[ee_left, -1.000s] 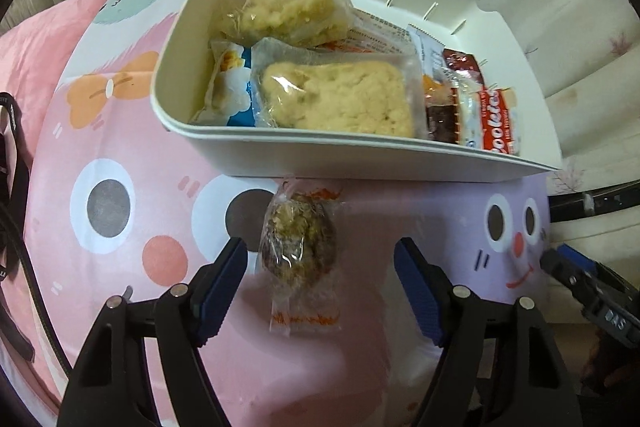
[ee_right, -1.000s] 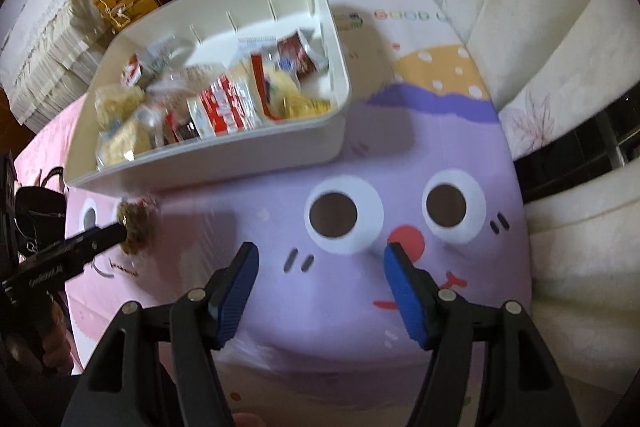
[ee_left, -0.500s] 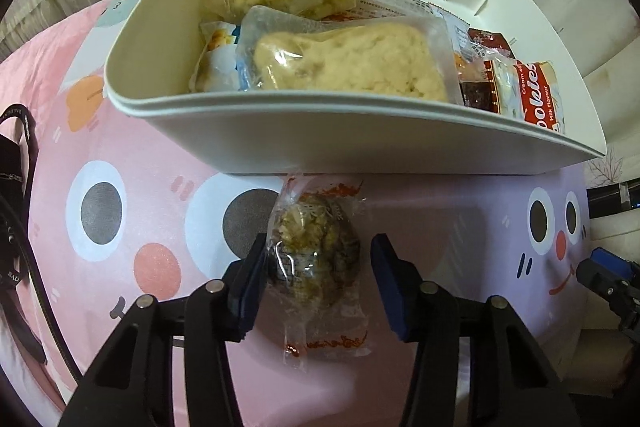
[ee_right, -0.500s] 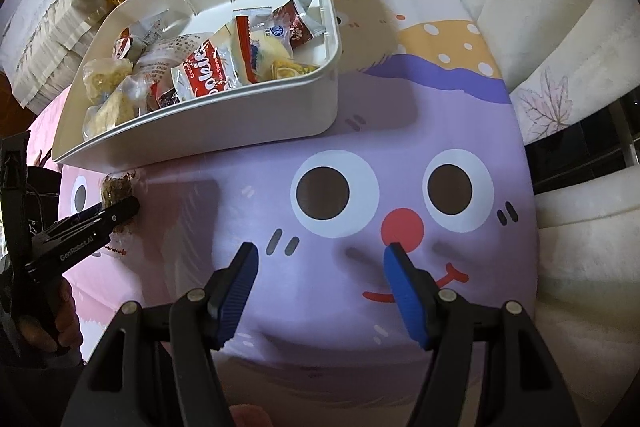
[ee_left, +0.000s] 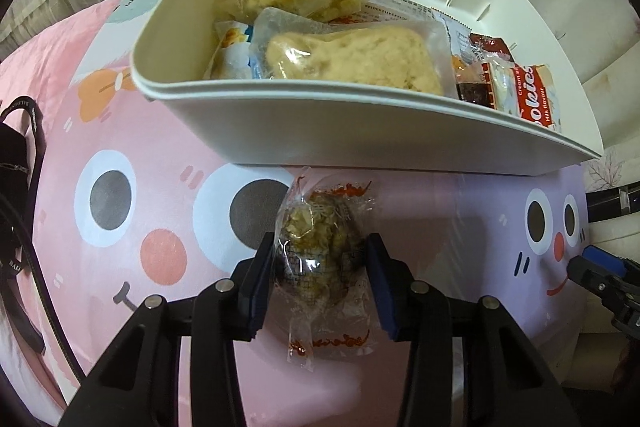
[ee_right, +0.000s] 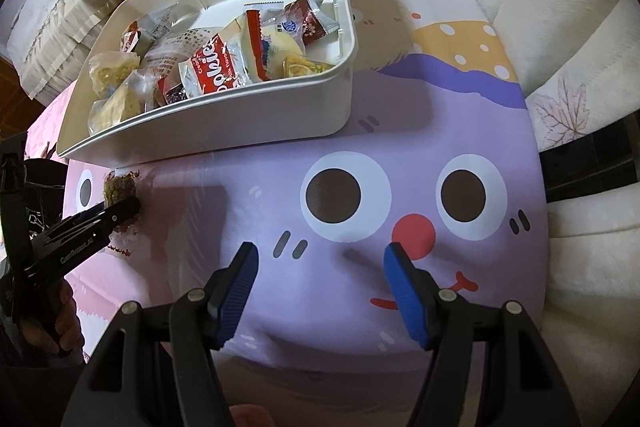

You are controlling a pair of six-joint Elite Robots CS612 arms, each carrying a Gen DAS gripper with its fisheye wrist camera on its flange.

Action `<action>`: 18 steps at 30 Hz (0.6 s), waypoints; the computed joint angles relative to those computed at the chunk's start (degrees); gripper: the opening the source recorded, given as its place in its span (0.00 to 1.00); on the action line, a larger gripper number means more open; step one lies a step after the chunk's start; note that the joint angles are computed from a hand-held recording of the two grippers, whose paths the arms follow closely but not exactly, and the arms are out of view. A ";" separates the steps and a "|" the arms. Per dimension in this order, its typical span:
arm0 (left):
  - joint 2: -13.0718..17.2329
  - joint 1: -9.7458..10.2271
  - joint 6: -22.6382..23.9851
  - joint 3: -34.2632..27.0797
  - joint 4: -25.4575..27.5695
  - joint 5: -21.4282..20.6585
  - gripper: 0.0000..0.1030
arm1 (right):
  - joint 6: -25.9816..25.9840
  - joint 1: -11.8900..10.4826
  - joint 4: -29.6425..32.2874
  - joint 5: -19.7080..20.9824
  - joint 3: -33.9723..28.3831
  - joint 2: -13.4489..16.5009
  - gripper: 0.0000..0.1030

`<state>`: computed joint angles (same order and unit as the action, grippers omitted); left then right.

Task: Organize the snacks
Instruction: 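Lift the nut-cake packet into the white tray and open the left tool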

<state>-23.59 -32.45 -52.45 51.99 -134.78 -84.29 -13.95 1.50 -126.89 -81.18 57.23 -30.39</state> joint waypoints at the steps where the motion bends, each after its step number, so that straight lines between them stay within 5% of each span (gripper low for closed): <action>1: -0.78 -0.12 -0.24 1.23 -0.60 0.17 0.41 | -0.03 0.00 0.19 0.10 -0.15 0.10 0.64; 18: -5.46 -1.01 3.26 3.08 -3.95 2.23 0.41 | -1.35 0.34 3.09 3.52 -1.90 1.91 0.64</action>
